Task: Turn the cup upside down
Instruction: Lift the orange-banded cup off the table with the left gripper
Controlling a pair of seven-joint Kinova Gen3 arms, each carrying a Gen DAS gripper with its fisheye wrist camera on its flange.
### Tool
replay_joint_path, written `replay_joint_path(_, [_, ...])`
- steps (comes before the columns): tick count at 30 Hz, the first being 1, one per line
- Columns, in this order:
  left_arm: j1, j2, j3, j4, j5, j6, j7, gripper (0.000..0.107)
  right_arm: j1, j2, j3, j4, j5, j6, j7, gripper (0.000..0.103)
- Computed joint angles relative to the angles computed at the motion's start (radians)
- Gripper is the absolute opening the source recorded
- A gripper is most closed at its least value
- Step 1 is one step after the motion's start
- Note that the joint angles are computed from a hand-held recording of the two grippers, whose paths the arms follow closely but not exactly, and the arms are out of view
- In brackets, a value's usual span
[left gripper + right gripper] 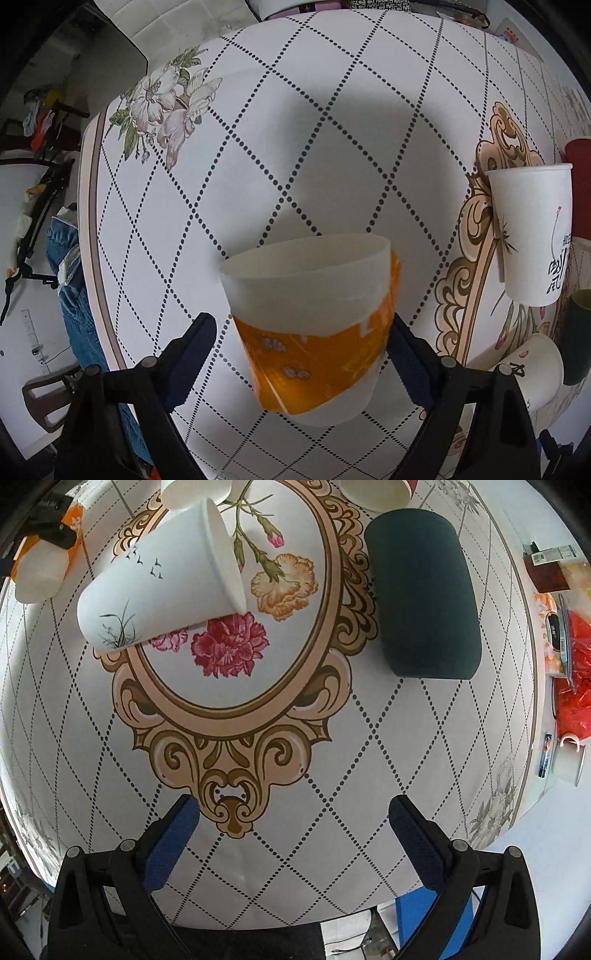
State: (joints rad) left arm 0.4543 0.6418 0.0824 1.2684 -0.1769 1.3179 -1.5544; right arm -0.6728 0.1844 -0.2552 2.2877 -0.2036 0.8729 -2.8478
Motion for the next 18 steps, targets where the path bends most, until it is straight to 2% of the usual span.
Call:
replay_joint_path(1, [-0.004,-0.003,0.002,0.005,0.006,-0.008,-0.002,0.088,0.002,0.002,0.002,-0.007,0.004,0.008,0.001,0.103])
replay_joint_path(2, [-0.012,-0.009,0.006,0.018,0.014,-0.022,-0.008,0.076,0.003,0.004,0.004,-0.014,0.007,0.013,0.002,0.103])
replay_joint_path(3, [-0.017,-0.01,0.007,0.021,0.018,-0.023,-0.014,0.071,0.01,0.001,0.008,-0.023,0.01,0.027,0.009,0.103])
replay_joint_path(12, [0.006,-0.033,0.008,0.047,0.005,-0.057,-0.014,0.069,-0.017,0.033,0.004,-0.064,0.023,0.041,-0.038,0.103])
replay_joint_path(18, [0.004,-0.059,0.021,0.035,0.037,-0.019,-0.006,0.069,-0.039,0.001,-0.004,-0.035,0.017,0.032,-0.091,0.103])
